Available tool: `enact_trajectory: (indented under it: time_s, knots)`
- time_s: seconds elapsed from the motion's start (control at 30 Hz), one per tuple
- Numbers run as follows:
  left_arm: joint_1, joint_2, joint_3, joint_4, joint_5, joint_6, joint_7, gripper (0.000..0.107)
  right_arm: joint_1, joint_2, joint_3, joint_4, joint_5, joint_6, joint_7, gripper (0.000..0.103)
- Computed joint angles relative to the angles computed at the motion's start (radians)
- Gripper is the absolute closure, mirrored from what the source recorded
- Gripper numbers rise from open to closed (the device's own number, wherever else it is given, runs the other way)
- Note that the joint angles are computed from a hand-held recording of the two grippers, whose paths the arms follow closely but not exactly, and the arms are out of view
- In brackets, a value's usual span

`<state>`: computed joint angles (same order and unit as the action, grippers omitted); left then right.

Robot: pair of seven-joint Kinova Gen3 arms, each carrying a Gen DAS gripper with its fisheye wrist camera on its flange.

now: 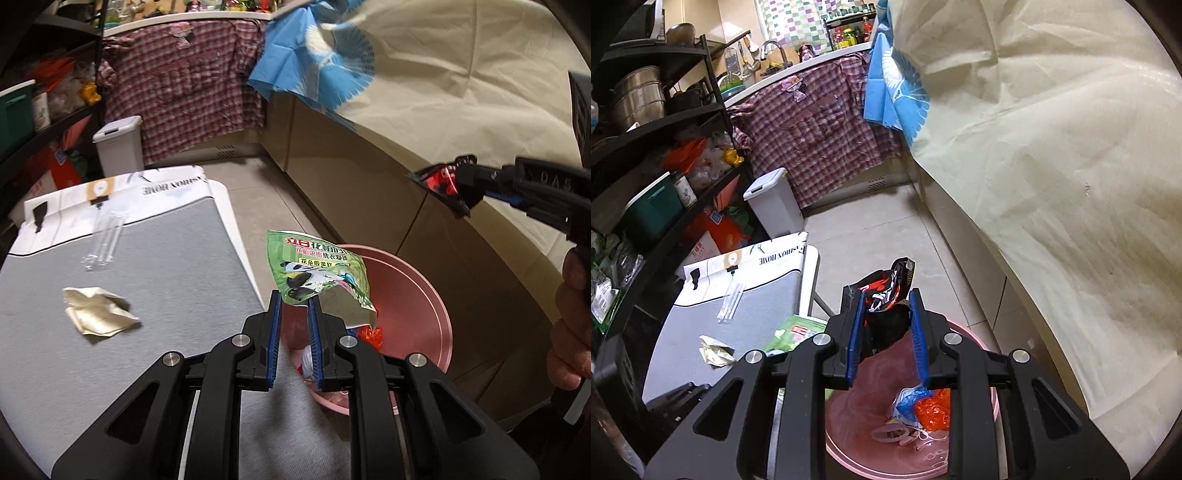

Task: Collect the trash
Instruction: 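Carry the green pouch and black wrapper in both tools over the pink bin, then open both tools over the pink bin to drop the pouch and wrapper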

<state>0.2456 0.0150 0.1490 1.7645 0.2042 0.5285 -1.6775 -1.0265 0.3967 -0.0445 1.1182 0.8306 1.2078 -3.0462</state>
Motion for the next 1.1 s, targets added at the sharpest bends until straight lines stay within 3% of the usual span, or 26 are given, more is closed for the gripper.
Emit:
enact_trajectory:
  time_s: [0.4,0.53,0.57,0.6,0.63,0.83,1.1]
  knots:
    - [0.021,0.078,0.016,-0.031,-0.028,0.009,0.021,0.093,0.051,0.027,0.006,-0.02,-0.091,0.004,0.031,0.077]
    - [-0.003,0.097,0.026,-0.053,0.046,0.049,-0.037,0.089,0.067,0.034,0.012,-0.027,-0.131,0.012,0.027,0.067]
    - [-0.01,0.097,0.027,-0.055,0.065,0.058,-0.053,0.081,0.067,0.034,0.015,-0.026,-0.131,0.012,0.022,0.059]
    - [-0.009,0.091,0.025,-0.047,0.068,0.052,-0.055,0.073,0.063,0.035,0.018,-0.025,-0.128,0.015,0.015,0.056]
    - [-0.011,0.083,0.024,-0.036,0.077,0.043,-0.064,0.072,0.062,0.034,0.02,-0.023,-0.125,0.014,0.011,0.056]
    - [-0.028,0.035,0.005,0.015,0.116,0.017,-0.095,0.072,0.06,0.037,0.019,-0.025,-0.122,0.007,0.015,0.056]
    - [-0.068,-0.055,-0.049,0.085,0.089,-0.028,-0.03,0.072,0.032,0.041,0.019,-0.039,-0.09,-0.004,0.037,0.056]
